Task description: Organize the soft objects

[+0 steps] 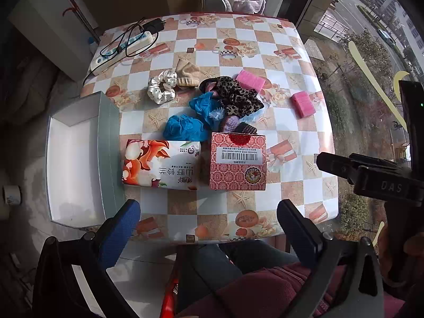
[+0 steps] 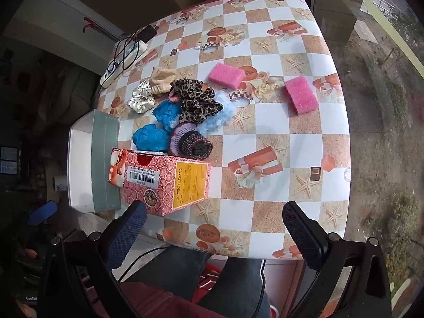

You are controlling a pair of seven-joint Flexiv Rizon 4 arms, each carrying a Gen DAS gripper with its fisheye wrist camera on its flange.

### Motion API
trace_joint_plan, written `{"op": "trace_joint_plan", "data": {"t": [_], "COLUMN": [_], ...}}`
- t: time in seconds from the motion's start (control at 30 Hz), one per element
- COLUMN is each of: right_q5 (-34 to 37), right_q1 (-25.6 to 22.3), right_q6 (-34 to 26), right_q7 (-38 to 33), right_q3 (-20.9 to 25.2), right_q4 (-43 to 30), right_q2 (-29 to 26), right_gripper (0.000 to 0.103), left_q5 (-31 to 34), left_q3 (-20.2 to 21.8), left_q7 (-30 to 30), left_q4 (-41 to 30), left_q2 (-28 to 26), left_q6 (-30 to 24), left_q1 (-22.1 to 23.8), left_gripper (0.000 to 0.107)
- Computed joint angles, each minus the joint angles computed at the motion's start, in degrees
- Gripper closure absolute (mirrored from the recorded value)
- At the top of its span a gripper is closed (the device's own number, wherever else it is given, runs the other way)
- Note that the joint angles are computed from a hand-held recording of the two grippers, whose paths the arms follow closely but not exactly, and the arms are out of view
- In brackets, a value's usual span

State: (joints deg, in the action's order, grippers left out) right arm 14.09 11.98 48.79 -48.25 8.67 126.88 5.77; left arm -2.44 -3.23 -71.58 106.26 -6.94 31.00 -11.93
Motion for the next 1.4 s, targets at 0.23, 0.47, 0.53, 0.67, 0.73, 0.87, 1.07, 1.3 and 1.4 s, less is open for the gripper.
{"op": "trace_joint_plan", "data": {"t": [0.23, 0.47, 0.53, 0.67, 0.73, 0.87, 1.07, 1.3, 1.4], "right_q5": [2.35, 3.58, 3.52, 1.88, 1.09, -0.40, -2.99, -1.79, -0.82], "right_q1": [-0.29, -0.67, -0.86, -1.54, -1.97, -2.81, -3.98, -6.10, -6.83], "right_q6": [0.49, 0.73, 0.50, -0.12, -0.61, -1.44, -3.39, -3.74, -3.43], "right_q7": [-2.12, -1.65, -1.25, 0.31, 0.98, 3.56, 6.55, 7.80, 8.03], "right_q3": [-0.50, -0.67, -0.74, -1.02, -1.26, -1.69, -2.33, -2.72, -2.58], "right_q4": [-0.05, -0.01, 0.01, -0.34, -0.72, -1.91, -4.86, -8.06, -9.89], "right_q2": [-0.25, -1.13, -1.61, -3.05, -3.90, -6.22, -11.34, -16.58, -18.75], "right_gripper": [0.000, 0.000, 0.000, 0.000, 0.000, 0.000, 0.000, 0.000, 0.000], "left_q5": [0.52, 2.58, 2.92, 4.48, 6.36, 8.16, 7.64, 7.92, 8.51], "left_q3": [0.47, 1.06, 1.18, 1.29, 1.61, 2.03, 2.34, 4.24, 4.85], "left_q7": [-1.65, -2.74, -2.89, -2.47, -2.52, -0.88, 1.86, 2.88, 3.70], "left_q4": [-0.57, -3.24, -5.08, -10.25, -13.53, -20.38, -30.28, -42.60, -45.62], "left_q2": [-0.73, -3.68, -5.51, -10.40, -13.04, -19.73, -30.36, -40.76, -43.85], "left_q6": [-0.39, 1.40, 0.71, -0.91, -2.39, -4.12, -3.58, -4.66, -4.50], "left_q1": [0.54, 1.63, 1.98, 2.06, 1.54, 0.97, 0.25, -1.06, -1.48], "left_gripper": [0.004, 0.004, 0.004, 0.004, 0.004, 0.004, 0.004, 0.004, 0.004]}}
